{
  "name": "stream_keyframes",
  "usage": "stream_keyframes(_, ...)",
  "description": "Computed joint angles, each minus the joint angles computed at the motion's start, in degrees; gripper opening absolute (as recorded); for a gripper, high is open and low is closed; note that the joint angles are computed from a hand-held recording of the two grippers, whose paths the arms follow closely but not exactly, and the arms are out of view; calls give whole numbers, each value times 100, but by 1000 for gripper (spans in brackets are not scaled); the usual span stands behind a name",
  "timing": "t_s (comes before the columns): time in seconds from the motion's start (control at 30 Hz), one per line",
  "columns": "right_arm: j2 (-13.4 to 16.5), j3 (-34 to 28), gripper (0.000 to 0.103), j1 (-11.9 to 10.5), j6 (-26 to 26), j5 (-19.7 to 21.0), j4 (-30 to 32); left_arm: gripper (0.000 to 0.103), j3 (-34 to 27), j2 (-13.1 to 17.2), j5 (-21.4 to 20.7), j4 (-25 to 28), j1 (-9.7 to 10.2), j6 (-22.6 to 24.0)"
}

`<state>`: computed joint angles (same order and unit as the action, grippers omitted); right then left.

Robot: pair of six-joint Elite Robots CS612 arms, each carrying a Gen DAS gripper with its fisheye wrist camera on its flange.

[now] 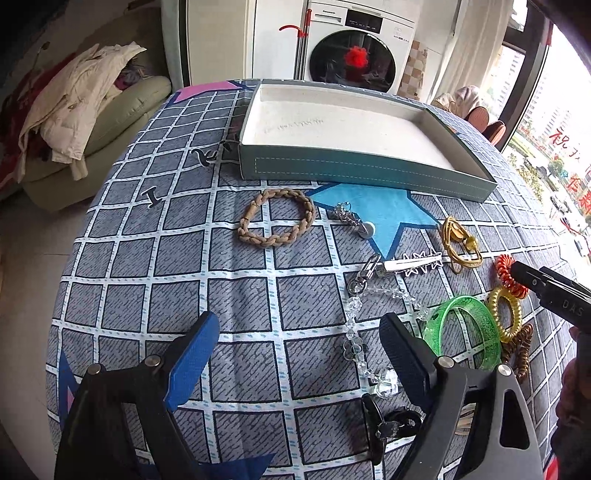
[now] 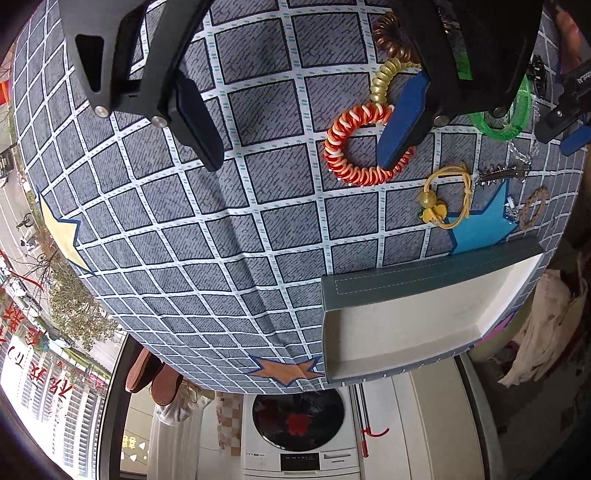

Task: Organize jewelry
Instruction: 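Grasp the clear crystal bracelet with the left tool while the right tool grasps the orange coil hair tie, then carry both items into the teal tray and open both tools to release them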

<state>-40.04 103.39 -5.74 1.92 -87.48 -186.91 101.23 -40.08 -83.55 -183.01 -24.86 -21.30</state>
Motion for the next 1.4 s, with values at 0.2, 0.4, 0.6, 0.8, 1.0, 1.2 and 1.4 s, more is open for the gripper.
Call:
stream_keyframes(0.2, 43, -38, 71, 52, -245, -135, 95, 89, -26, 26, 388, 45, -132, 357)
stream_keyframes(0.4, -19, -8, 58, 81, -406, -77, 207, 56, 10, 2, 247, -101, -188, 743)
stream_keyframes(0.6, -28, -18, 17, 102, -545, 66, 219, 27, -14, -11, -68, -134, -154, 937)
stream_keyframes(0.8, -73, 60, 15, -4, -322, 454, 55, 26, 30, -55, -865, -389, 81, 562)
stream_keyframes(1.0, -183, 64, 15, -61, -241, 679, -131, 26, 36, -134, -1198, -589, 201, 494)
stream_keyframes(1.2, -215, -45, 15, -60, -160, 886, -170, 26, -37, -182, -1446, -703, 276, 421)
stream_keyframes(1.4, -221, -184, 15, -43, -99, 1094, -156, 26, -170, -245, -1561, -872, 330, 493)
